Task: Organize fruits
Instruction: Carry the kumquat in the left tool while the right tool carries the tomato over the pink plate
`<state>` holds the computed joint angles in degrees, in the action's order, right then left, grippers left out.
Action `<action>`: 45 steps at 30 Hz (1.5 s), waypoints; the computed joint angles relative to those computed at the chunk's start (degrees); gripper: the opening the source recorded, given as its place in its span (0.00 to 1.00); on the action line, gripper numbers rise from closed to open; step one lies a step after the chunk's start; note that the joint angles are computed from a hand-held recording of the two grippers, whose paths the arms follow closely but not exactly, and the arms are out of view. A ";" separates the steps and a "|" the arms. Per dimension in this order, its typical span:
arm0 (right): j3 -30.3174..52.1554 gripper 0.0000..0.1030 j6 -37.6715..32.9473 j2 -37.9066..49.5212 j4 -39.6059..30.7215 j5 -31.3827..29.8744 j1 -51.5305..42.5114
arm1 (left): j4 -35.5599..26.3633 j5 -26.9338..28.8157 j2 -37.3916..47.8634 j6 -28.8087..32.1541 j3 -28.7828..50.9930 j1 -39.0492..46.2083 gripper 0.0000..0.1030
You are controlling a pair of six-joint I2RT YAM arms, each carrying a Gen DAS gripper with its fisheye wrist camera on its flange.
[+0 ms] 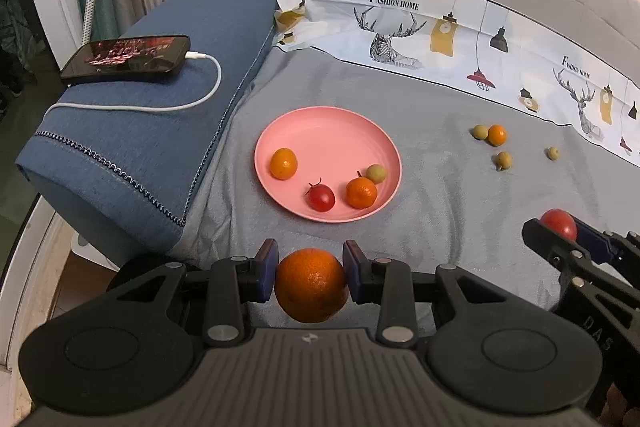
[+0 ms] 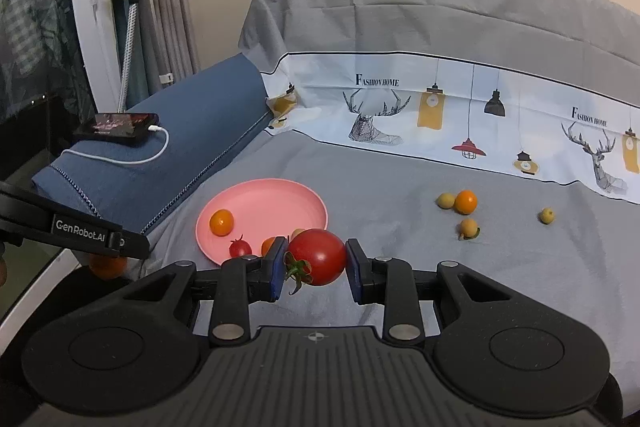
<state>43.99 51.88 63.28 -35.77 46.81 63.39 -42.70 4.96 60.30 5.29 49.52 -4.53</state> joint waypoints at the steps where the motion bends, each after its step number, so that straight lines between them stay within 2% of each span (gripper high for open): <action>1: 0.19 0.31 -0.08 0.17 -0.22 0.02 -0.08 | 0.08 0.32 -0.07 0.15 -0.11 0.32 0.38; 8: 1.52 0.31 -0.11 2.55 -0.79 -0.79 -0.60 | 1.86 1.06 2.12 0.33 0.03 0.41 0.38; 16: 1.70 0.31 -4.04 4.83 2.18 -4.27 -4.57 | 4.16 1.03 8.02 -0.33 1.96 1.38 0.38; 33: 4.83 0.31 -17.42 17.90 18.87 -16.56 -17.94 | 9.72 -0.93 25.83 -0.93 12.26 0.15 0.38; 45: 10.15 0.31 -22.58 31.46 27.43 -24.36 -25.73 | 12.43 -3.93 40.81 -0.88 21.12 -1.36 0.38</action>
